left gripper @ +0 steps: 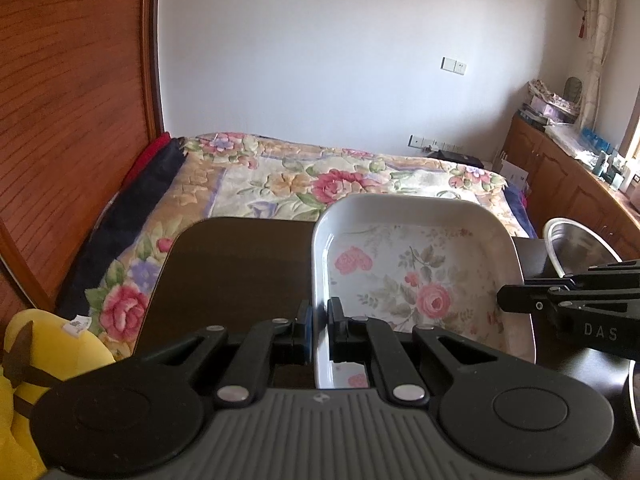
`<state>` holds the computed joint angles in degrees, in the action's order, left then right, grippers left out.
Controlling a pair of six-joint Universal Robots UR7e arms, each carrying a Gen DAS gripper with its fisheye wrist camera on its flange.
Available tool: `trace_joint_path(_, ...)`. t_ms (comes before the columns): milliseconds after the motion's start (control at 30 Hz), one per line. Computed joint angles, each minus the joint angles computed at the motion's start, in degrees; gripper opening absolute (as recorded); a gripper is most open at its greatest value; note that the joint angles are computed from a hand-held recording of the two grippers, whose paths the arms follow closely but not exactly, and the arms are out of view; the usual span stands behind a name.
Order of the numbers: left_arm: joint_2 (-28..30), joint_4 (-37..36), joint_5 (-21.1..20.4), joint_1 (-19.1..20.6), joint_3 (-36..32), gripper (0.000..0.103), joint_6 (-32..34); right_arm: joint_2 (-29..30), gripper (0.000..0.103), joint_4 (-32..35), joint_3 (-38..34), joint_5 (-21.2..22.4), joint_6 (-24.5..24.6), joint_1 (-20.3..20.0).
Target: Organize plates and bowls
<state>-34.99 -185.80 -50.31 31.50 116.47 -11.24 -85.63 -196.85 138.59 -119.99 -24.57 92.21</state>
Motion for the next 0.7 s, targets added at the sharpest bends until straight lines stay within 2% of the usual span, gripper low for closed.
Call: trace_joint_path(700,-6.8,0.1,2.0,-11.2,11.2,0.022,-8.5,-11.4,0.010,-2.1,9.0,-1.8,0.6,4.5)
